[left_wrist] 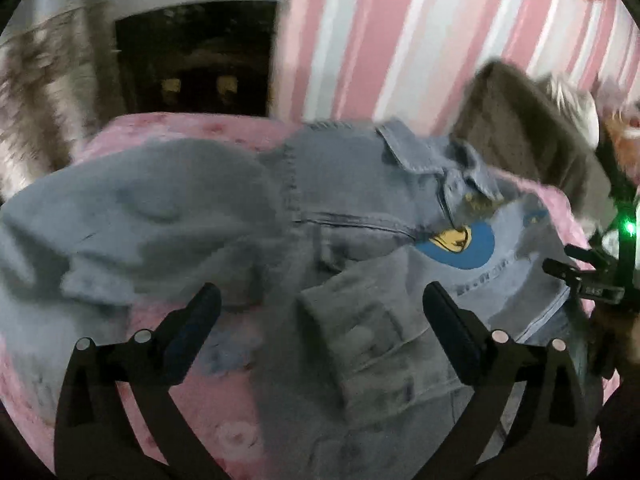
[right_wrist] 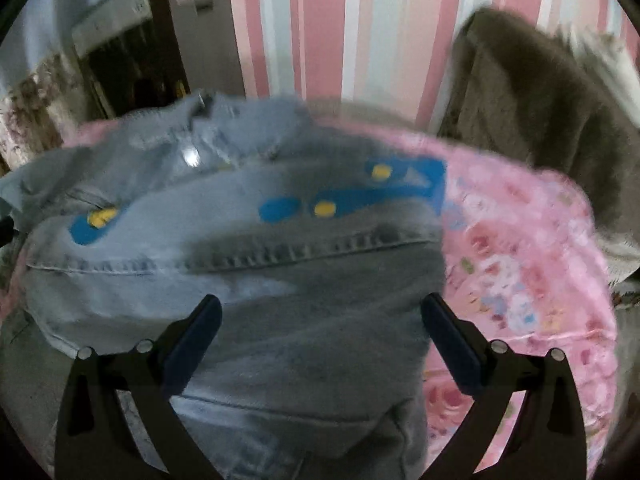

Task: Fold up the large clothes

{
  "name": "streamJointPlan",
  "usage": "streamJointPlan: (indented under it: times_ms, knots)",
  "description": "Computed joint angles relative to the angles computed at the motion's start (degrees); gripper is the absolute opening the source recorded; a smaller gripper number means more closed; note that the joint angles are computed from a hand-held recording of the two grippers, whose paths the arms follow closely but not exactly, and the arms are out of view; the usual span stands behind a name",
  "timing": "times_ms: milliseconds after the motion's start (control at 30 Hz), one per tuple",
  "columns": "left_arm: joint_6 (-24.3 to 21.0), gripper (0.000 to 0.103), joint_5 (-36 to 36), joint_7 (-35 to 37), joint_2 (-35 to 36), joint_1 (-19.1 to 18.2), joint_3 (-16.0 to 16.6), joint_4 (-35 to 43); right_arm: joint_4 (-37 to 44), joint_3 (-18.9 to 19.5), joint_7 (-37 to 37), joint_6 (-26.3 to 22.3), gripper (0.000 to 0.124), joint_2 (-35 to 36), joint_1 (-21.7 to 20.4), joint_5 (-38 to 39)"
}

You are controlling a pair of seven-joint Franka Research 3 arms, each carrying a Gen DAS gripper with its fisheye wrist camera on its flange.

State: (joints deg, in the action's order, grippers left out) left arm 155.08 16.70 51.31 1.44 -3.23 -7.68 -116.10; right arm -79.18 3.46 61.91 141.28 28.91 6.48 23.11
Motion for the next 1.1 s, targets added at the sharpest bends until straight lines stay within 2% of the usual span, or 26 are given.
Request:
streamJointPlan:
  times_ms: [33, 100, 133, 167, 267, 367, 433, 467, 500, 533, 633, 667, 700, 733, 767, 800, 867, 900, 967, 1033, 1100]
  knots:
    - [-2.3, 0.1, -1.4, 2.7, 2.1, -0.3, -0.4, 2.8, 0.1, -0.9, 1.4, 0.2, 0.065, 0.4, 0.7, -1.3]
    - [-7.6, 0.1, -2.5, 6.2, 6.1, -0.9, -1.0, 7.9, -2.1, -0.1, 1.3, 3.5, 0.033, -0.5, -0.3, 1.1]
    - [-11.6, 0.1, -2.1, 7.5, 8.7, -1.4, -1.2, 11.4, -3.0, 1.0, 0.2, 4.6, 0.027, -1.1, -1.7, 3.7]
    - [-14.6, 0.1, -1.6, 8.1, 10.7, -2.0, -1.3, 14.1, -3.7, 1.7, -0.9, 5.4, 0.015, -1.6, -2.7, 5.7]
    - [-17.6, 0.1, 1.1, 6.8, 14.1, -3.5, -0.7, 18.4, -5.7, 2.7, -4.7, 7.4, 0.01, -3.1, -4.7, 10.2]
    - [-17.1, 0.099, 1.8, 5.0, 15.7, -3.9, -0.1, 20.4, -7.5, 2.6, -6.2, 11.0, 0.009, -4.3, -5.6, 13.4]
    - [-15.2, 0.086, 4.6, 2.3, 15.7, -4.6, 0.9, 20.8, -7.5, 3.0, -6.5, 12.3, 0.008, -4.4, -7.3, 17.4]
    - [-13.1, 0.063, 5.8, 2.3, 15.6, -4.6, 1.0, 20.9, -7.2, 3.1, -6.6, 11.7, 0.008, -4.2, -7.9, 18.5]
    - [-12.2, 0.053, 5.2, 3.5, 16.3, -4.2, 0.6, 22.2, -6.7, 3.1, -6.6, 10.7, 0.008, -3.9, -8.4, 19.4]
    - [-11.7, 0.053, 4.7, 3.7, 16.8, -4.1, 0.5, 23.1, -6.1, 2.5, -5.9, 10.4, 0.008, -3.3, -8.1, 18.9]
    - [-11.3, 0.053, 5.1, 4.5, 18.6, -4.4, 0.5, 25.9, -6.4, 0.3, -2.6, 10.6, 0.011, -2.5, -6.2, 14.8]
    - [-11.4, 0.054, 4.9, 4.6, 18.8, -4.5, 0.4, 26.1, -6.3, -0.6, -1.2, 10.5, 0.02, -2.2, -5.7, 12.9]
    - [-10.7, 0.059, 4.7, 4.7, 18.4, -4.5, 0.3, 25.5, -6.5, -1.7, 0.7, 10.5, 0.044, -2.1, -4.9, 10.4]
    - [-9.1, 0.063, 4.3, 4.9, 17.5, -4.3, 0.1, 23.9, -7.3, -1.9, 1.1, 11.4, 0.053, -2.6, -4.9, 9.5]
    - [-8.2, 0.073, 4.6, 4.3, 16.8, -4.5, 0.3, 22.8, -8.7, -0.7, -0.7, 13.1, 0.068, -3.8, -5.9, 10.8]
    - [-7.2, 0.081, 4.6, 4.2, 16.0, -4.4, 0.3, 21.5, -9.9, 0.7, -3.0, 14.9, 0.074, -5.0, -7.1, 12.7]
    - [-3.8, 0.085, 1.5, 6.4, 13.5, -3.1, -1.0, 17.6, -10.8, 2.4, -6.5, 15.8, 0.079, -6.4, -8.6, 15.9]
    - [-3.8, 0.09, 0.3, 7.5, 12.9, -2.9, -1.6, 16.8, -11.0, 2.8, -7.6, 16.2, 0.084, -6.9, -8.9, 17.2]
    - [-4.3, 0.092, 0.0, 9.2, 13.0, -3.5, -2.0, 16.3, -10.4, 3.1, -8.9, 15.5, 0.084, -7.2, -9.3, 19.3]
    - [-9.2, 0.091, 3.5, 9.8, 14.6, -5.6, -1.5, 18.5, -9.9, 3.1, -9.5, 14.5, 0.084, -7.3, -9.2, 20.7]
    - [-11.2, 0.066, 2.7, 11.5, 16.1, -5.8, -1.9, 19.5, -9.9, 2.8, -10.1, 13.6, 0.084, -7.6, -8.6, 20.9]
